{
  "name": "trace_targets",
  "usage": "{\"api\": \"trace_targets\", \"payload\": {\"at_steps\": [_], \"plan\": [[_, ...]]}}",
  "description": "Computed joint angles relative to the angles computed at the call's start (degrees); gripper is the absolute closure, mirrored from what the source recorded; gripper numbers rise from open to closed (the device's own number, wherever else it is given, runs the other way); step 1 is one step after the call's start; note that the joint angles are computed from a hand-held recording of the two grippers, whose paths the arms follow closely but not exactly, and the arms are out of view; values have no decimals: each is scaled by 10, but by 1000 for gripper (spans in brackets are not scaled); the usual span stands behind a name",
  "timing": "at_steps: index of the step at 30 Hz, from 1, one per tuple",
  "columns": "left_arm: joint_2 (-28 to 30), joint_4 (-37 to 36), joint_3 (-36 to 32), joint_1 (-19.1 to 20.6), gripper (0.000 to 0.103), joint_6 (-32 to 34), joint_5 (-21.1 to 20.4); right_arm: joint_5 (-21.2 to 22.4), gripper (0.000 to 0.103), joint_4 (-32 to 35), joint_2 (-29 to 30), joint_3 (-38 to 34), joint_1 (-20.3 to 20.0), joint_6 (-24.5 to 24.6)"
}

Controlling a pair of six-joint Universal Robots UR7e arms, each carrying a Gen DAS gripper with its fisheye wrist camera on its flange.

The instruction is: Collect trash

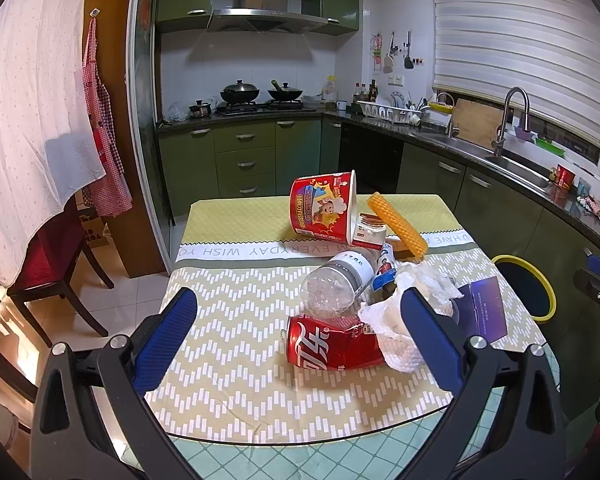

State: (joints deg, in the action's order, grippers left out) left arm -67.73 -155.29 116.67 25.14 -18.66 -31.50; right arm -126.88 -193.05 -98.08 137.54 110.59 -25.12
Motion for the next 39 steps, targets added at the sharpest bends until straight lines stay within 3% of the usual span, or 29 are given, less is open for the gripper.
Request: {"api": "trace_targets", "payload": {"at_steps": [39], "plan": [[3, -6, 4, 4, 6, 3, -7, 5, 4, -1, 4, 2, -9, 3]]}}
